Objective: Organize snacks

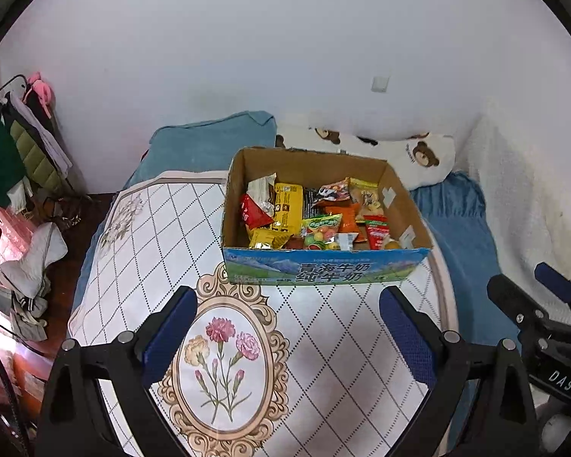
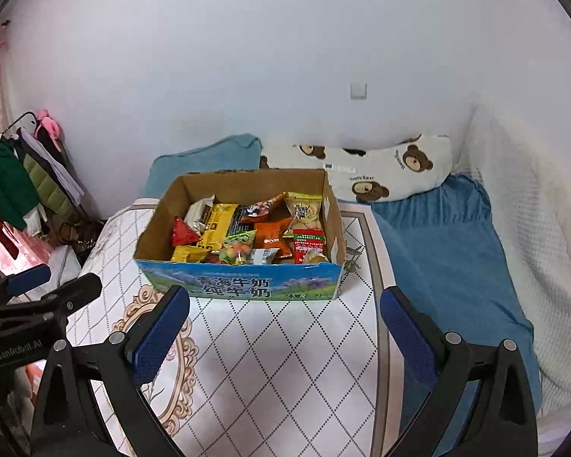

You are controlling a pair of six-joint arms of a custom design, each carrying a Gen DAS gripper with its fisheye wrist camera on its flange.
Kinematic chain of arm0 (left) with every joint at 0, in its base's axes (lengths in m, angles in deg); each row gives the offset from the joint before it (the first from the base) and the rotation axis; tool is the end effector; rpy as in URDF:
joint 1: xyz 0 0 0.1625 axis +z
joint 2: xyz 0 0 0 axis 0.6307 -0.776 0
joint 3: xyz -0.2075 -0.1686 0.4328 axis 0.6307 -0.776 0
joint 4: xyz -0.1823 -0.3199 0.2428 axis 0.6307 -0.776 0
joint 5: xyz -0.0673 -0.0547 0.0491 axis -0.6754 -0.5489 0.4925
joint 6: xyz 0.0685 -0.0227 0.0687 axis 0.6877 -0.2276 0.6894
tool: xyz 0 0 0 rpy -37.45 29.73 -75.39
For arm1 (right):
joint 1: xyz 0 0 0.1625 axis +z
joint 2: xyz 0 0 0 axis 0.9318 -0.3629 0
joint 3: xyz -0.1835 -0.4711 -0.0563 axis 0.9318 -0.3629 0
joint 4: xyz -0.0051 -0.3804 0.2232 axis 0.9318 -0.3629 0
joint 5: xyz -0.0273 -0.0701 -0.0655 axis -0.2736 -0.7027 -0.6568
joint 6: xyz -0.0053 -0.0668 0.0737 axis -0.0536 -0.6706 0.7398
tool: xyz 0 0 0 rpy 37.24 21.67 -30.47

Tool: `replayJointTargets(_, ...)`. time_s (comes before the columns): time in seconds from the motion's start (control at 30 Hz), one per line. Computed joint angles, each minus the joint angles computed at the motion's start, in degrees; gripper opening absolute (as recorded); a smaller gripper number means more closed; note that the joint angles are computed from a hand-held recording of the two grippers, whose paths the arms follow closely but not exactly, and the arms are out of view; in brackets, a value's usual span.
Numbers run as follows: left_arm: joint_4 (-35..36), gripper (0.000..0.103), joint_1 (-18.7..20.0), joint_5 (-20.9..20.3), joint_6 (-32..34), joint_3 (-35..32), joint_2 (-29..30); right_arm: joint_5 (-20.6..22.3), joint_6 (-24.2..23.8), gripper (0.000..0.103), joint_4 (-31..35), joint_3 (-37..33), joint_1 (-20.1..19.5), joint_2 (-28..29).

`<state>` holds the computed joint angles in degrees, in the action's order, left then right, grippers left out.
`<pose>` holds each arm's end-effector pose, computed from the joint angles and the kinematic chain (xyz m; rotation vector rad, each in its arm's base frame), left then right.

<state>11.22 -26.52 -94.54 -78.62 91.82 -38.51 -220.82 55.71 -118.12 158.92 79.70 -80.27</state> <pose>-0.3285 -0.2855 0.4255 0.2153 2.2831 -0.8677 0.4784 -0.2298 0.2818 0.4987 -2.3215 0.8195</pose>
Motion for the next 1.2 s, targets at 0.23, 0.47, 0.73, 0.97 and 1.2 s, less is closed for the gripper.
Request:
replayJointTargets(0.23, 9.9, 0.098, -6.5, -0.2, -7.5, -1.8, -0.8, -2.1, 5.5, 0.103, 6.8, -1.6, 5.7, -2.0)
replayJointTargets(0.47, 14.9, 0.098, -10.3, -0.3, -11.4, -2.8, -0.8, -2.0, 8.5, 0.103, 11.3, -3.2, 9.0, -2.9)
replayJointTargets(0.73, 14.4, 0.098, -10.4, -1.1, -11.8, -1.6, -1.8, -1.1, 10.6, 0.103, 13.1, -2.9, 9.4, -3.9)
replayJointTargets(0.97, 12.4, 0.103, -8.1, -0.2, -10.0, -0.9, -1.5, -1.5, 8.3, 0.103, 8.3, -1.0, 7.0, -3.6)
replayJointTargets(1.2, 9.4, 0.103, -3.8, 2.5, -7.1, -0.2, -0.1, -2.8, 4.0, 0.103, 1.3, 0.8, 3.0, -1.3)
